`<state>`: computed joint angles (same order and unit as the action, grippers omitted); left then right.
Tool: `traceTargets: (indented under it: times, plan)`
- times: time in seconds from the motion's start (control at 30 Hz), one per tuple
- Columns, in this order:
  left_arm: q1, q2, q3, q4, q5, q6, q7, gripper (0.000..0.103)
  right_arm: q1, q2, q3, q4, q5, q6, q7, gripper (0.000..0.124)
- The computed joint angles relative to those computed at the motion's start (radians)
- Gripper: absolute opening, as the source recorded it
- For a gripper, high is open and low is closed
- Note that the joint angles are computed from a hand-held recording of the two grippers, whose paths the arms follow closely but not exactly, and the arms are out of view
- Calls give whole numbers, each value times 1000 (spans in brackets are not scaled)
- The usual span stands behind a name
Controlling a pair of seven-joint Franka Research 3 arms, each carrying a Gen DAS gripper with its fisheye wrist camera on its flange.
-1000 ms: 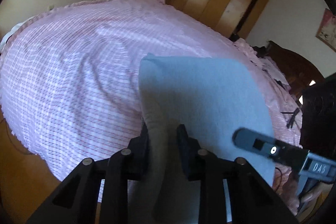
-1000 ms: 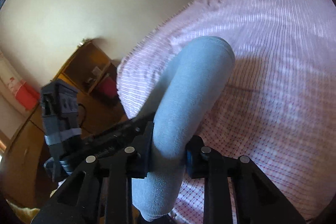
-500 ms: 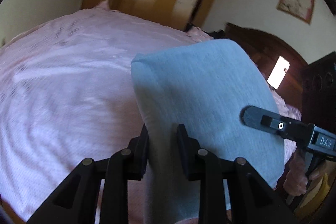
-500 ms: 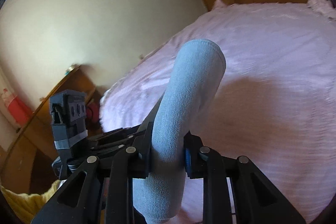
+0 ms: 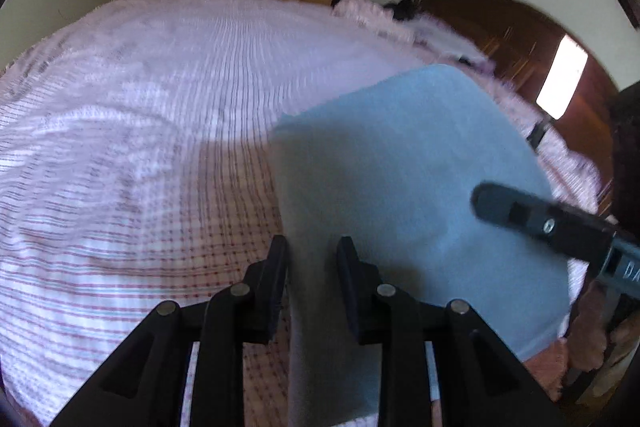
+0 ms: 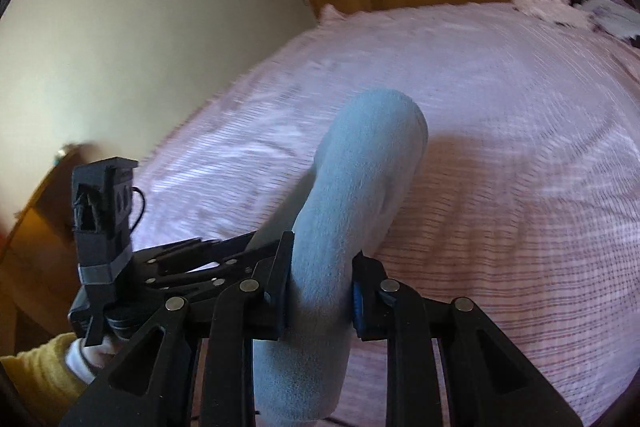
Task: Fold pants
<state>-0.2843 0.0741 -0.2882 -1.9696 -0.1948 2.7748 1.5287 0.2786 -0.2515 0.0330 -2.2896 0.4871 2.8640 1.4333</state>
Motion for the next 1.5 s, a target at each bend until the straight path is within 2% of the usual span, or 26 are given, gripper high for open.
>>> traceTargets:
  times: [0.1, 0.23, 0.3, 0.43, 0.53, 0.7, 0.8, 0.87, 0.93, 0.97, 1.1, 1.27, 1.37, 1.43, 1.5]
  plan:
    - [-3, 31, 0, 1, 32, 32, -39, 33, -36, 10, -7, -22, -28, -12, 34, 18]
    - [21, 22, -27, -28, -82, 55, 31, 41, -94, 30, 20, -45, -127, -23, 138, 25]
    - [21, 5, -27, -31, -101, 39, 41, 42, -118, 30, 34, -59, -185, -12, 195, 34]
    - [9, -52, -10, -50, -135, -11, 34, 42, -117, -11, 31, -77, -202, -12, 253, 35]
    - [-9, -108, 9, -91, -154, -22, 32, 42, -96, -72, 15, -125, -169, 15, 248, 35]
    - [-53, -207, 41, -180, -129, -32, -1, 42, -143, -192, 82, -218, -231, 30, 348, 36]
    - [-65, -229, 45, -215, -59, -22, -43, 42, -152, -240, 107, -260, -261, 28, 376, 36]
    - [-55, -218, 33, -216, 43, -28, -114, 42, -212, -252, 175, -269, -335, 16, 432, 36]
    - [-57, -197, 33, -207, 88, -34, -152, 42, -282, -239, 241, -256, -428, -27, 502, 36]
    - [-58, -191, 34, -205, 104, -34, -165, 43, -292, -221, 248, -243, -456, -59, 522, 36]
    - [-71, -213, 48, -218, 93, -45, -159, 43, -198, -203, 158, -260, -415, -52, 532, 36]
    - [-83, -276, 56, -248, 87, -90, -187, 45, -195, -300, 183, -310, -447, -52, 581, 36]
    - [-97, -326, 59, -294, 80, -88, -212, 60, -196, -356, 213, -331, -476, -89, 604, 45]
    - [-85, -358, 37, -333, 134, -61, -278, 88, -215, -396, 254, -357, -510, -95, 641, 54]
    - [-75, -385, 18, -372, 200, -34, -341, 92, -243, -433, 301, -390, -548, -86, 688, 64]
